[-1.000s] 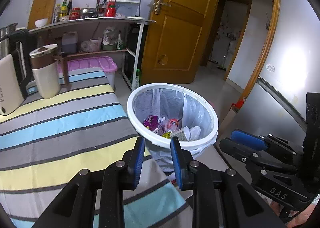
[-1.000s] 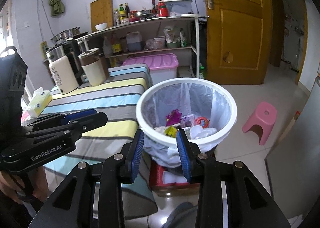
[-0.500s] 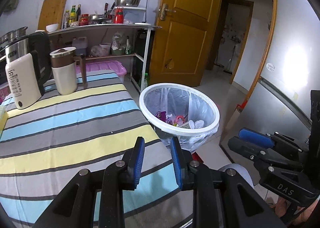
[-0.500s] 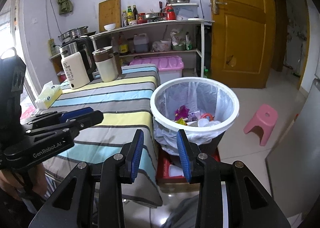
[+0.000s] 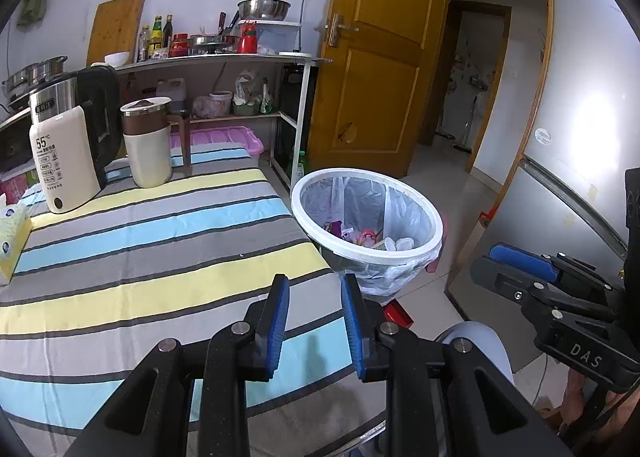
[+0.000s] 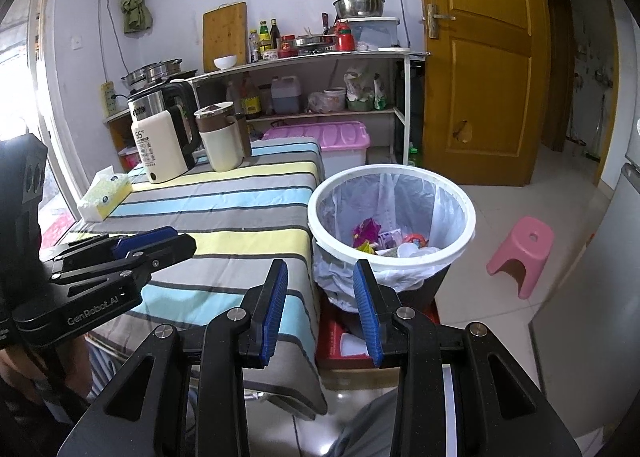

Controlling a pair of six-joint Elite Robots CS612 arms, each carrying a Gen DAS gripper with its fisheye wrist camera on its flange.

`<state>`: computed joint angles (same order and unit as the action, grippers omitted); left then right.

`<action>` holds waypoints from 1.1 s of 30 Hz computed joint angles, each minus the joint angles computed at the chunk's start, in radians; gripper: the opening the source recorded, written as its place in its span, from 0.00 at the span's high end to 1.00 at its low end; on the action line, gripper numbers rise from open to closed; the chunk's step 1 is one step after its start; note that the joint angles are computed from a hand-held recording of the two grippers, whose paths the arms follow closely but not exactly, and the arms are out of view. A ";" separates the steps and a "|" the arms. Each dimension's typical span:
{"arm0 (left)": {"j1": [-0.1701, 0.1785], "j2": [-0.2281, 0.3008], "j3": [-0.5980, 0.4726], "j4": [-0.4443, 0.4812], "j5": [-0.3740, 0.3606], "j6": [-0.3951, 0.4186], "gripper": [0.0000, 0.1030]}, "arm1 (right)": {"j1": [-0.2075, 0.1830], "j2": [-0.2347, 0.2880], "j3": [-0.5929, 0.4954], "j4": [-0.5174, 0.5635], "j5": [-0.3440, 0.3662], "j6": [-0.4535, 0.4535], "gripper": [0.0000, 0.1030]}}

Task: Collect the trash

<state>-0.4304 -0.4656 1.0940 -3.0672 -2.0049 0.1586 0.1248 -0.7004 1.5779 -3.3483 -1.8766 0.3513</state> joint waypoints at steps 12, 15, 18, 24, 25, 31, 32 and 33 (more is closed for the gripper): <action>-0.001 -0.003 0.007 -0.010 0.003 0.001 0.74 | -0.001 0.000 0.001 0.000 0.001 0.000 0.66; 0.000 -0.003 0.007 -0.011 -0.003 0.001 0.74 | 0.000 0.000 0.000 0.000 0.000 0.000 0.66; 0.000 -0.004 0.009 -0.011 0.001 0.003 0.74 | 0.000 0.000 0.000 0.000 0.000 0.000 0.66; 0.001 -0.005 0.010 -0.008 -0.001 0.003 0.74 | 0.000 -0.001 0.002 0.003 0.003 0.003 0.66; 0.001 -0.006 0.011 -0.008 0.000 0.004 0.74 | 0.000 -0.001 0.002 0.003 0.002 0.004 0.66; 0.001 -0.006 0.013 -0.013 0.008 0.005 0.74 | -0.001 -0.001 0.002 0.001 0.003 0.003 0.66; 0.001 -0.006 0.013 -0.013 0.010 0.006 0.74 | -0.001 -0.001 0.002 0.001 0.003 0.003 0.66; 0.001 -0.006 0.014 -0.013 0.010 0.006 0.74 | 0.000 -0.001 0.002 0.002 0.002 0.004 0.66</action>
